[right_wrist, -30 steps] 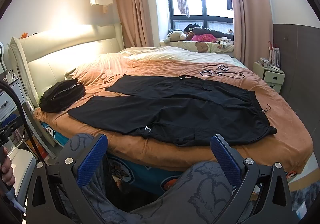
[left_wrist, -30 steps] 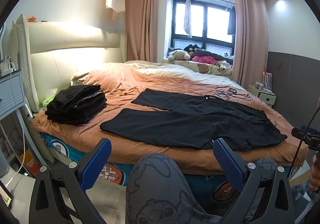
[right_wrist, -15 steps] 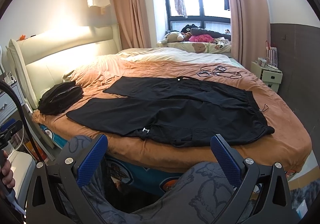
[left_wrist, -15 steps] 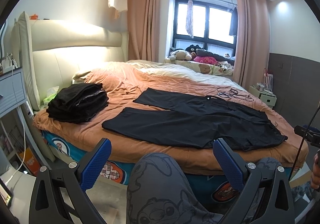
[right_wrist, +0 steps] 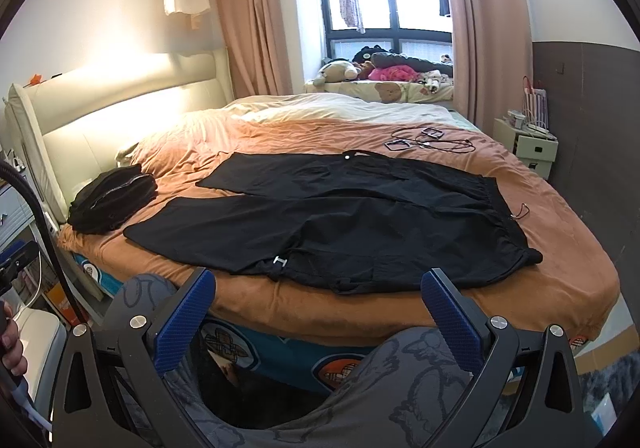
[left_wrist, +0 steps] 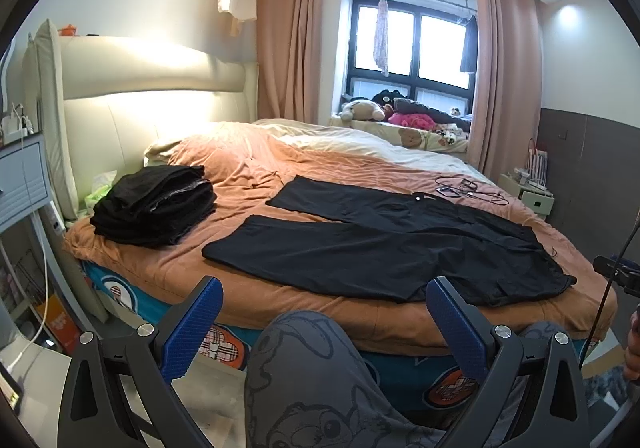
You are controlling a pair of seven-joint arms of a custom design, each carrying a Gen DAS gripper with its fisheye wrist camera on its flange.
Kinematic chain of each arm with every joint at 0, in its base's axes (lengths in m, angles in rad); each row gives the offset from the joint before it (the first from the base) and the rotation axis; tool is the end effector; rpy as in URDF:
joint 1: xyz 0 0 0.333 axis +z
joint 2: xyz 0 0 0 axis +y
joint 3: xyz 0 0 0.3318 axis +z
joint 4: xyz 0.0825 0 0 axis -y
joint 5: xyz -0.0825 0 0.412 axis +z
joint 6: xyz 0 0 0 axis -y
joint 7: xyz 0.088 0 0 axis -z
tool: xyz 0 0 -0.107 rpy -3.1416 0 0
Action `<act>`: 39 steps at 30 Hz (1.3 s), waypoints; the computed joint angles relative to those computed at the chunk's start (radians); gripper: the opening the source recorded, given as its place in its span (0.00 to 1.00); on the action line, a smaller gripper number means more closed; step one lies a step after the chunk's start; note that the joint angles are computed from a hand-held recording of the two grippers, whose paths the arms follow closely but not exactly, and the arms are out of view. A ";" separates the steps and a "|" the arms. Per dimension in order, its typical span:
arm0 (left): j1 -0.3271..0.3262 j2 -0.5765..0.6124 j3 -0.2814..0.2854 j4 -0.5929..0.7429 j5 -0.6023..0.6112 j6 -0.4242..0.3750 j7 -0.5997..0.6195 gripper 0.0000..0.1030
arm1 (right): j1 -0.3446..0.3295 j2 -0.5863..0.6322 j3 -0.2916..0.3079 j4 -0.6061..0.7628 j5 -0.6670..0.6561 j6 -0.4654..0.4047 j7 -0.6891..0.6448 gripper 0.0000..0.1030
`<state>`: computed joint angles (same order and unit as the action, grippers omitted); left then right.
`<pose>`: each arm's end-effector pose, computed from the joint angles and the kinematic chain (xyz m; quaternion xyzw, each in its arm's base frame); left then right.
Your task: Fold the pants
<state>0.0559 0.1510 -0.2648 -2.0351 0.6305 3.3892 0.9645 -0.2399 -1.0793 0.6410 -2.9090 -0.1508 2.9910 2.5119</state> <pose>0.6083 -0.1872 0.5101 -0.4993 0.6666 -0.4726 0.2882 0.3074 0.1512 0.5065 -0.4718 0.6907 -0.3948 0.3801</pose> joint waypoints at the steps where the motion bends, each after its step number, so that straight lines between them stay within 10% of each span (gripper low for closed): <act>1: 0.029 0.009 -0.029 0.012 0.025 -0.004 -0.017 1.00 | -0.003 0.001 -0.001 0.000 -0.001 0.000 0.000 1.00; 15: 0.184 0.184 -0.255 0.193 -0.087 -0.159 0.146 1.00 | -0.119 0.129 0.012 0.118 -0.069 -0.083 0.043 1.00; 39: -0.096 0.500 -0.006 0.675 -0.374 -0.456 0.346 0.99 | -0.230 0.477 -0.048 0.344 -0.303 -0.224 0.216 1.00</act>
<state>-0.0404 0.6509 -0.2704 -1.3600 0.2568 2.9335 1.3108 -0.4696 -0.6026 0.5928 -2.5653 -0.4541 2.7671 2.7276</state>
